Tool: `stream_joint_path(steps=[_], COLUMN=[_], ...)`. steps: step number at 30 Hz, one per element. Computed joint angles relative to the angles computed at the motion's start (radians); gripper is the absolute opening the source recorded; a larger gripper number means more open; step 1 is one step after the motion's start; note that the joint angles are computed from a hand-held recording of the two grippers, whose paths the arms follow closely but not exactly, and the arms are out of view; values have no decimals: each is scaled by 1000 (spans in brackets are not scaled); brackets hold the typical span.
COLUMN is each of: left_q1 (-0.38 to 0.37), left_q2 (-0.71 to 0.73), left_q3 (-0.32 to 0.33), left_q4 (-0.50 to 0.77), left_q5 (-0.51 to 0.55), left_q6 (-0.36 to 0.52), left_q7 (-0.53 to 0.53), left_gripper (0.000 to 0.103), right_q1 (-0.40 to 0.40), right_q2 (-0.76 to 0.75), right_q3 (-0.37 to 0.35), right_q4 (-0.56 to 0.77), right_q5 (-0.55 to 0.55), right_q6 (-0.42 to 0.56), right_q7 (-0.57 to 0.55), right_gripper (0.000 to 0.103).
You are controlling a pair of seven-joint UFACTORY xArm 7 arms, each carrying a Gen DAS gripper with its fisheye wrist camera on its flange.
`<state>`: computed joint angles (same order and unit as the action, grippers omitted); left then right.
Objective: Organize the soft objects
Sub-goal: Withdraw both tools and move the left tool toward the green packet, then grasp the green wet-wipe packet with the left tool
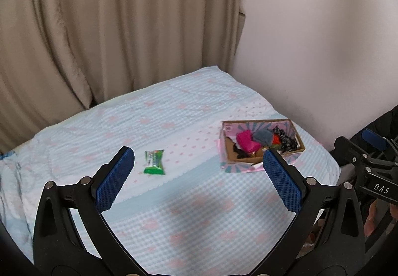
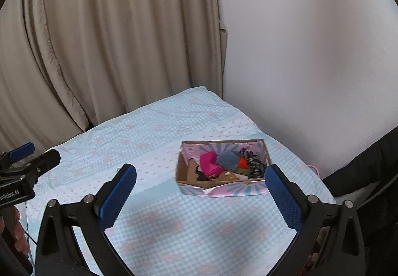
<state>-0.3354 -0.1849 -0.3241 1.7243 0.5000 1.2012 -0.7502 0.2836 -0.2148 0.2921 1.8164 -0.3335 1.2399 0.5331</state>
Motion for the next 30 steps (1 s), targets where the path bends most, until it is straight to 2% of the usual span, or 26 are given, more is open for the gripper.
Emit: stream_joint_path(steps=[6, 16, 22, 30], left_q1=[55, 165, 206, 231], left_q2=[-126, -194, -92, 119], left_q3=[68, 147, 205, 252], left_q4=[-159, -382, -471, -514], left_q5=[-106, -239, -316, -391], left_q6=[-57, -180, -315, -495], left_q7=[74, 201, 263, 290], left_gripper=[103, 103, 103, 103], right_q1=[62, 214, 283, 301], right_q2=[88, 243, 355, 459], right_q3=[63, 6, -51, -108], right_q4=[72, 66, 34, -90], right_q5=[-69, -94, -116, -74], right_q6=[23, -101, -198, -400], right_q7=[77, 156, 97, 31], right_gripper=[103, 103, 103, 103])
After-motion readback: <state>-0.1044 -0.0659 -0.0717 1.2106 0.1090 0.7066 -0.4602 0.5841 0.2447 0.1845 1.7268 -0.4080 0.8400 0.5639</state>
